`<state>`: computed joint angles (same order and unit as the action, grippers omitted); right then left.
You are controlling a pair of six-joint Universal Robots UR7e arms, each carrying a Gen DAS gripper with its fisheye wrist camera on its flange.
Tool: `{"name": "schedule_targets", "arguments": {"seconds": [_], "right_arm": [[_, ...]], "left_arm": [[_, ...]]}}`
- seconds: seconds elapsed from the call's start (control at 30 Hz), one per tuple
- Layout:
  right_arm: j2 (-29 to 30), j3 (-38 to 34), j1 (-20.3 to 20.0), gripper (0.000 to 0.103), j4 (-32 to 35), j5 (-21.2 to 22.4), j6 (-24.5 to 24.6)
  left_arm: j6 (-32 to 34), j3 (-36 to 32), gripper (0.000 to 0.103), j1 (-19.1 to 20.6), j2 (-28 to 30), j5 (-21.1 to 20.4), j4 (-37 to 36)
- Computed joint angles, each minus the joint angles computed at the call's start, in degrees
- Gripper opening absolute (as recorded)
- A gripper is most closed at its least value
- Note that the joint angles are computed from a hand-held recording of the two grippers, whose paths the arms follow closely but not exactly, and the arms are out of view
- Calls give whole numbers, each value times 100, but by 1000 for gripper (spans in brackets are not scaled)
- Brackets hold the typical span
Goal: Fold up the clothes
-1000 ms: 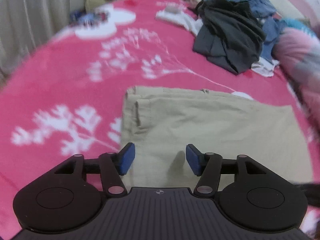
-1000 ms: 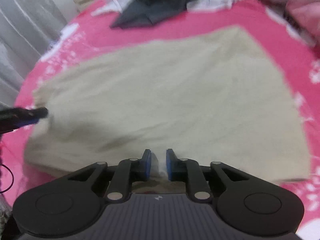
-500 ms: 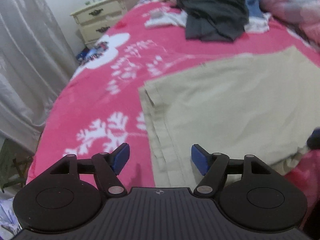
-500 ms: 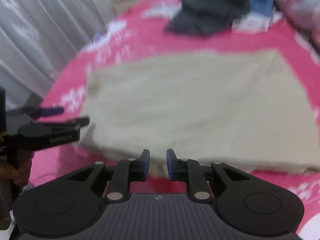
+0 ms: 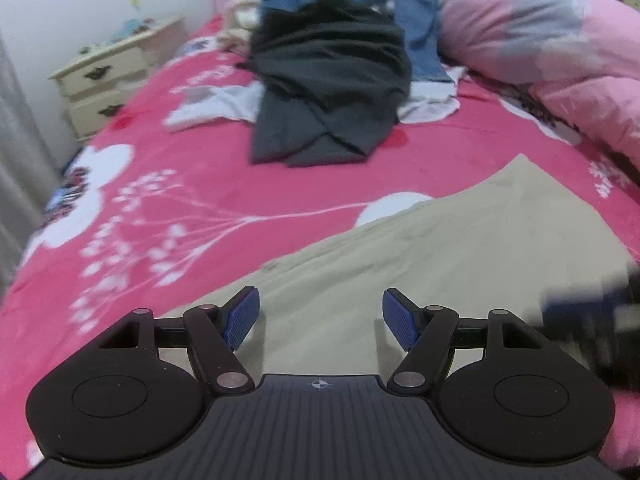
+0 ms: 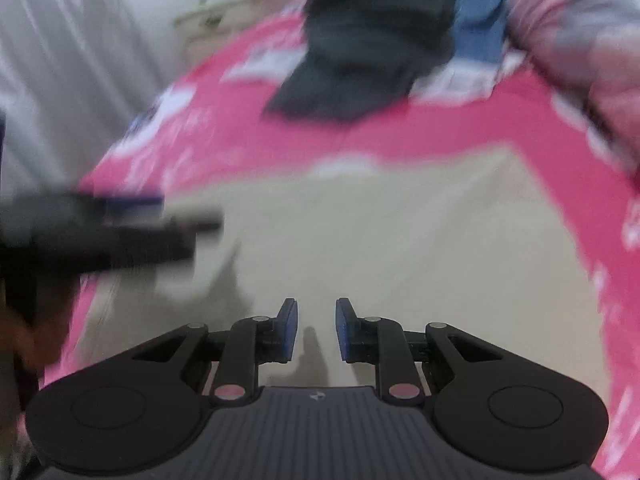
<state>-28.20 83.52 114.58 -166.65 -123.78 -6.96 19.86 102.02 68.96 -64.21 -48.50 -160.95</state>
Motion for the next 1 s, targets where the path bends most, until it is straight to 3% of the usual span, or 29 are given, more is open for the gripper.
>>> {"name": "schedule_targets", "arguments": {"seconds": [0.07, 0.2, 0.33, 0.57, 0.73, 1.0], "right_arm": [[432, -627, -105, 22, -136, -37, -323], [1155, -1689, -205, 22, -7, 160, -792], [1423, -1941, -277, 21, 123, 216, -958], [1164, -1431, -404, 18, 7, 452, -530], [577, -459, -367, 18, -28, 395, -680], [-339, 1098, -20, 19, 240, -140, -357]], "left_arm": [[-23, -214, 69, 66, 215, -44, 118], [-67, -498, 72, 161, 558, 292, 192], [-236, -591, 75, 236, 585, 231, 365], [424, -429, 77, 206, 661, 361, -113], [-152, -645, 77, 310, 595, 111, 315], [-656, -882, 79, 303, 720, 287, 643]]}}
